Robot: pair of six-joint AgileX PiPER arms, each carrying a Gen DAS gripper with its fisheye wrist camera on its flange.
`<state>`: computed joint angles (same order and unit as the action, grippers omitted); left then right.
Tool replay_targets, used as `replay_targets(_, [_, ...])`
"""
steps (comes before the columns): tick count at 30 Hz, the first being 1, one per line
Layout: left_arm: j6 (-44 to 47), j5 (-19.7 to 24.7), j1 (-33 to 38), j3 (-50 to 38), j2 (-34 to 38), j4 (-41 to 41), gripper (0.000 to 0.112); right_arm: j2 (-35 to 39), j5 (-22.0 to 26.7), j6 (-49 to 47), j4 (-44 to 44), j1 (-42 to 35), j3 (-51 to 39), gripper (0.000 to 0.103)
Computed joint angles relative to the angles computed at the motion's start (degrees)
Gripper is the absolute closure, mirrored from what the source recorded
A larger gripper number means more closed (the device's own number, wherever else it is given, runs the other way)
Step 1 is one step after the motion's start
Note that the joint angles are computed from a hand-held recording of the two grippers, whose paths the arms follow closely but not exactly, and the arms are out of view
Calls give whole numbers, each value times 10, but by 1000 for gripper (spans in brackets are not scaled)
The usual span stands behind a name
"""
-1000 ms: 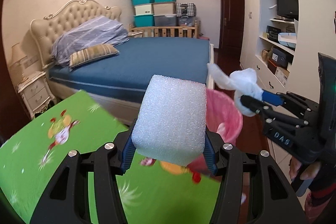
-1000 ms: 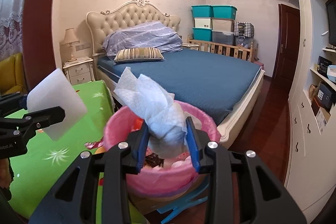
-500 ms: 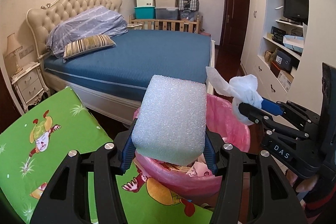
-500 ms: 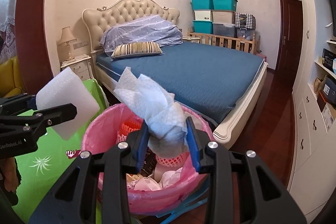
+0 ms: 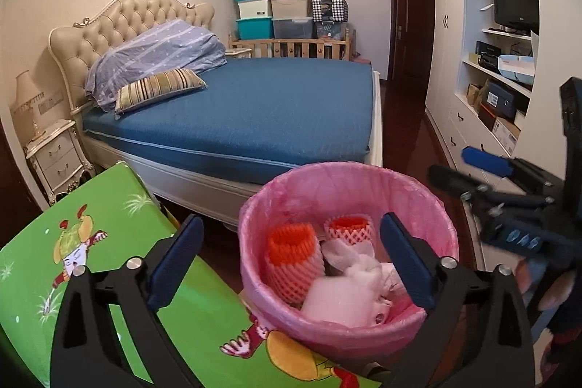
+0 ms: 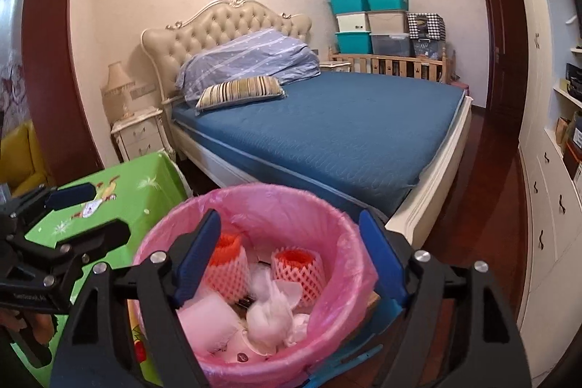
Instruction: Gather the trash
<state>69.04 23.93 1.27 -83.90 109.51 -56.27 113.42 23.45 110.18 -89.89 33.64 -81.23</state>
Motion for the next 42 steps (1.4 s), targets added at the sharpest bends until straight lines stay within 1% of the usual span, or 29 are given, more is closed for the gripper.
replay_targets(2, [13,-8,1,14,-11,-8,18,-27,14,45,-36,11,33,24])
replay_targets(4, [35,-12,6,32,-28,-26,18,-52,34,54,-38,24,55,17])
replay_targets(5, [66,-15,10,47,-39,-52,18,-64,43,51,-34,31,64,15])
replay_targets(7, [94,-21,12,72,-62,-72,18,-88,64,38,-21,45,81,9])
replay_targets(8, [105,-19,16,83,-74,-80,18,-100,91,23,-3,62,88,7])
replay_targets(9, [140,-10,26,105,-95,-112,18,-111,118,13,9,79,94,4])
replay_targets(10, [166,-7,32,122,-111,-138,18,-121,141,8,15,94,101,4])
replay_targets(11, [200,-4,42,144,-130,-170,18,-134,176,5,23,120,112,4])
replay_targets(13, [278,-8,57,202,-183,-237,17,-150,211,8,20,148,131,4])
replay_targets(14, [316,-1,69,225,-202,-267,17,-156,249,15,15,175,143,4])
replay_targets(15, [338,9,79,241,-217,-282,17,-157,269,17,17,190,148,4])
replay_targets(16, [356,33,97,260,-233,-288,17,-157,288,16,23,204,153,4])
replay_targets(17, [360,62,117,276,-246,-282,17,-153,310,16,33,222,156,4])
replay_targets(19, [368,100,147,304,-267,-275,17,-141,352,27,46,259,163,4])
replay_targets(20, [376,110,160,324,-280,-275,17,-136,365,33,52,272,166,4])
replay_targets(23, [395,122,176,369,-310,-277,17,-130,373,50,68,300,178,4])
replay_targets(25, [425,134,192,402,-327,-290,17,-132,374,54,75,311,186,4])
replay_targets(26, [443,138,199,418,-335,-299,17,-134,373,51,80,314,190,4])
replay_targets(28, [451,147,209,432,-339,-301,17,-136,380,40,92,322,191,4])
replay_targets(32, [448,164,227,438,-331,-300,17,-139,389,31,102,332,193,4])
replay_targets(33, [443,162,224,435,-330,-298,17,-139,385,28,102,332,192,4])
replay_targets(35, [435,173,228,434,-331,-291,17,-139,383,25,102,332,189,5])
replay_targets(42, [431,178,227,433,-335,-286,17,-137,380,20,101,332,181,5])
